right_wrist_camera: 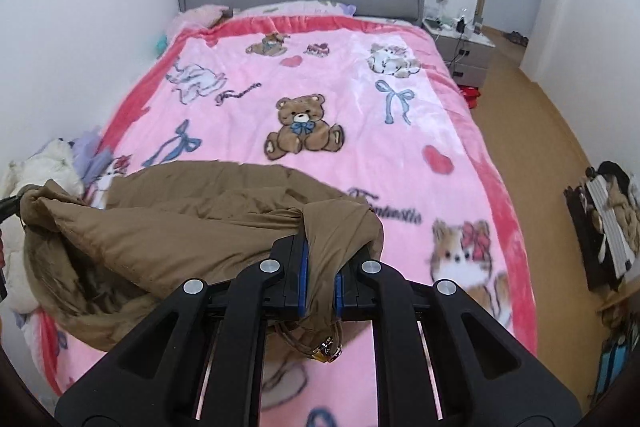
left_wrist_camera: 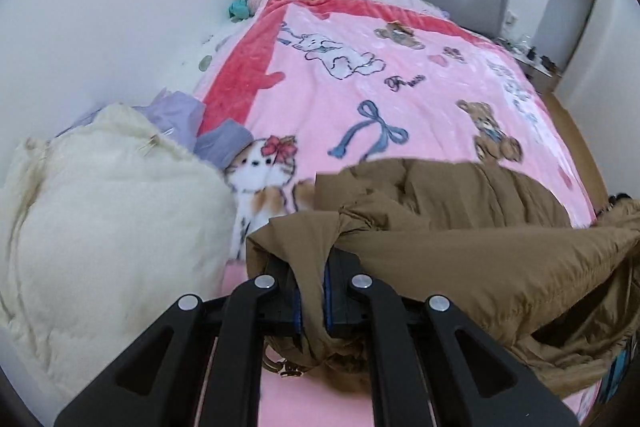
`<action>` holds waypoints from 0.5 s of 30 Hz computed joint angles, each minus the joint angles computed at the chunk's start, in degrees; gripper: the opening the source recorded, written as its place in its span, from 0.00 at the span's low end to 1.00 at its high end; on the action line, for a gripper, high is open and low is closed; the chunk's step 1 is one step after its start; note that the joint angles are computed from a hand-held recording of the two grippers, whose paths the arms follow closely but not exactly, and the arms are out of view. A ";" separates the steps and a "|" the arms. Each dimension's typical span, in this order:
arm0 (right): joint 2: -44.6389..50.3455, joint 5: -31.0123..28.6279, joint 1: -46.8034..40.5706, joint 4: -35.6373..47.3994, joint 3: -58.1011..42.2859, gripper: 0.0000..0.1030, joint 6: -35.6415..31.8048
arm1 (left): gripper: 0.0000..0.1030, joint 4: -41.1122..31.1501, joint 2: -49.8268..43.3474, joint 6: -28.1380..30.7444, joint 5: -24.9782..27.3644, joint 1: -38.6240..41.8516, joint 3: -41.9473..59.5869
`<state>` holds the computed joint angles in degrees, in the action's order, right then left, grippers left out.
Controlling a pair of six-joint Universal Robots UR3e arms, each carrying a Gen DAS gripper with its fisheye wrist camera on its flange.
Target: Fold large clothes
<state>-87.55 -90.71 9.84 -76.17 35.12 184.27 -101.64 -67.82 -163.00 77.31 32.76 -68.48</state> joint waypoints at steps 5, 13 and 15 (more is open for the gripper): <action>13.83 6.94 -6.31 -4.62 -3.31 0.09 -2.97 | 0.08 11.07 -19.22 -11.11 8.08 -11.37 5.71; 30.86 6.50 -6.36 -11.62 -7.54 0.09 -7.53 | 0.08 13.85 -41.40 -15.82 18.07 -20.85 18.31; 33.58 6.87 -6.90 -11.28 -9.02 0.09 -8.03 | 0.09 13.75 -44.96 -15.90 19.37 -21.90 20.66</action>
<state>-53.98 -83.84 2.94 -87.45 26.09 176.24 -87.89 -112.79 -178.89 96.69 10.86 -47.82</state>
